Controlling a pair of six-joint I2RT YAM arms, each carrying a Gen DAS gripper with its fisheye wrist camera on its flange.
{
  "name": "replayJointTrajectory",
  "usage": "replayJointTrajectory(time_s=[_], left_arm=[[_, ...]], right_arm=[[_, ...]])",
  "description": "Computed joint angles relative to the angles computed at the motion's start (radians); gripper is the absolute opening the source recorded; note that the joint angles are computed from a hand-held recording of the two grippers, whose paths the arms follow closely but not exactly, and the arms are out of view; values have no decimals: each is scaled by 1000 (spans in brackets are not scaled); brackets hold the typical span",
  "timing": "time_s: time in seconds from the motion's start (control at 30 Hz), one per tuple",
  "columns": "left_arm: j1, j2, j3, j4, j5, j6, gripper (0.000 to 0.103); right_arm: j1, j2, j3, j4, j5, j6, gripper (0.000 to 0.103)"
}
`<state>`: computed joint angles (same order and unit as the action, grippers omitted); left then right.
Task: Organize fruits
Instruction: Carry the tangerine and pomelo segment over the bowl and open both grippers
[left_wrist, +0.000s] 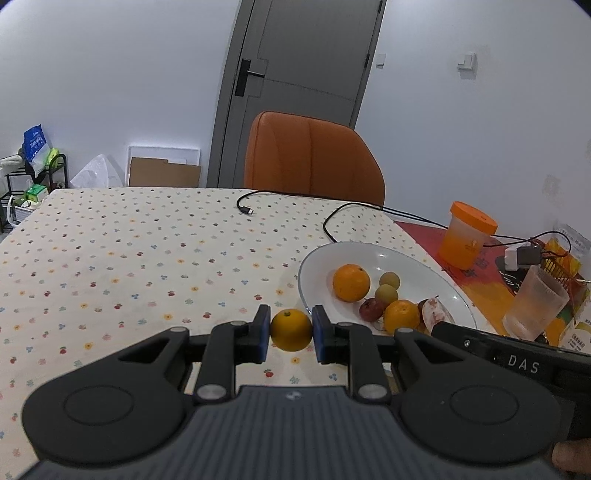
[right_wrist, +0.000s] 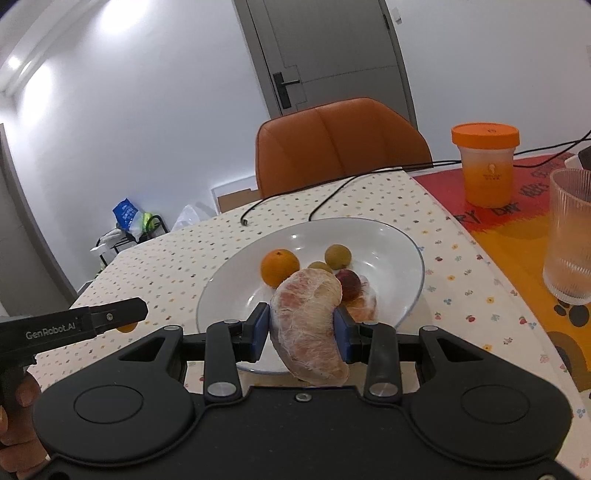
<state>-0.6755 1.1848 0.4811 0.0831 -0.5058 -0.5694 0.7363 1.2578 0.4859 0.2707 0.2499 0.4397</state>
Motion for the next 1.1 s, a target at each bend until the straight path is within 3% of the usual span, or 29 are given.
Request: replayJointTrajectory(time_s=[0.7,1.1], left_arm=[[53,193,135,70,110,65,22],[91,146,110,20,120,40,31]], right_arm=[[-82,106,88,19,-75,-14,36],[-70,122,111,16,-74,-20,36]])
